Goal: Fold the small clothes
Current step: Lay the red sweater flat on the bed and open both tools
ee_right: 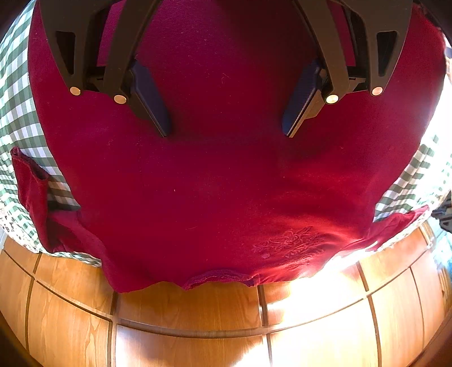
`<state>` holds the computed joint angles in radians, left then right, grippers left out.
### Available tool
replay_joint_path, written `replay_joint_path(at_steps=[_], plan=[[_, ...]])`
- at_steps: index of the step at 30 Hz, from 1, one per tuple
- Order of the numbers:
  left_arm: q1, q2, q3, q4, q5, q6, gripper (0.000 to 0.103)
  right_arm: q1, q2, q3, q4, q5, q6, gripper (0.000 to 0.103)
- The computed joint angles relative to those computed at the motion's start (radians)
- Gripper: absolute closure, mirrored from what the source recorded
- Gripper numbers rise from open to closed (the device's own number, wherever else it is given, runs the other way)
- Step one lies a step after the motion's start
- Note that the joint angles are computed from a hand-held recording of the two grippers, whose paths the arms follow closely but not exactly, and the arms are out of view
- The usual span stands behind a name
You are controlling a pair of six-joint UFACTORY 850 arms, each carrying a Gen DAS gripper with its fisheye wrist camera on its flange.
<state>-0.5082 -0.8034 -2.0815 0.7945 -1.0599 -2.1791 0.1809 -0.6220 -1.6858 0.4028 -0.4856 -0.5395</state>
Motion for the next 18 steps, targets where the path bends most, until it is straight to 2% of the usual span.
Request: replay_joint_path(at_steps=[1,8,11,14,15,16,18], plan=[[-0.008,0.005,0.012,0.014,0.003,-0.036,0.037,0.001,0.003,0.005,0.000,0.005,0.000,0.022],[0.007,0.070,0.136,-0.009,0.115,-0.160,0.038,0.002,0.012,0.022,0.003,0.024,-0.006,0.022],[0.039,0.089,0.193,-0.014,0.197,-0.189,0.038,0.005,0.013,0.024,-0.012,0.028,0.004,0.022],[0.071,0.083,0.206,-0.040,0.252,-0.214,0.038,0.009,0.013,0.024,-0.038,0.033,0.025,0.022],[0.077,0.074,0.194,-0.049,0.247,-0.208,0.038,0.009,0.013,0.024,-0.044,0.033,0.029,0.022],[0.083,0.065,0.184,-0.036,0.237,-0.218,0.040,0.010,0.012,0.024,-0.051,0.034,0.034,0.021],[0.097,0.056,0.175,-0.020,0.253,-0.200,0.070,0.012,0.010,0.020,-0.067,0.034,0.048,0.021]])
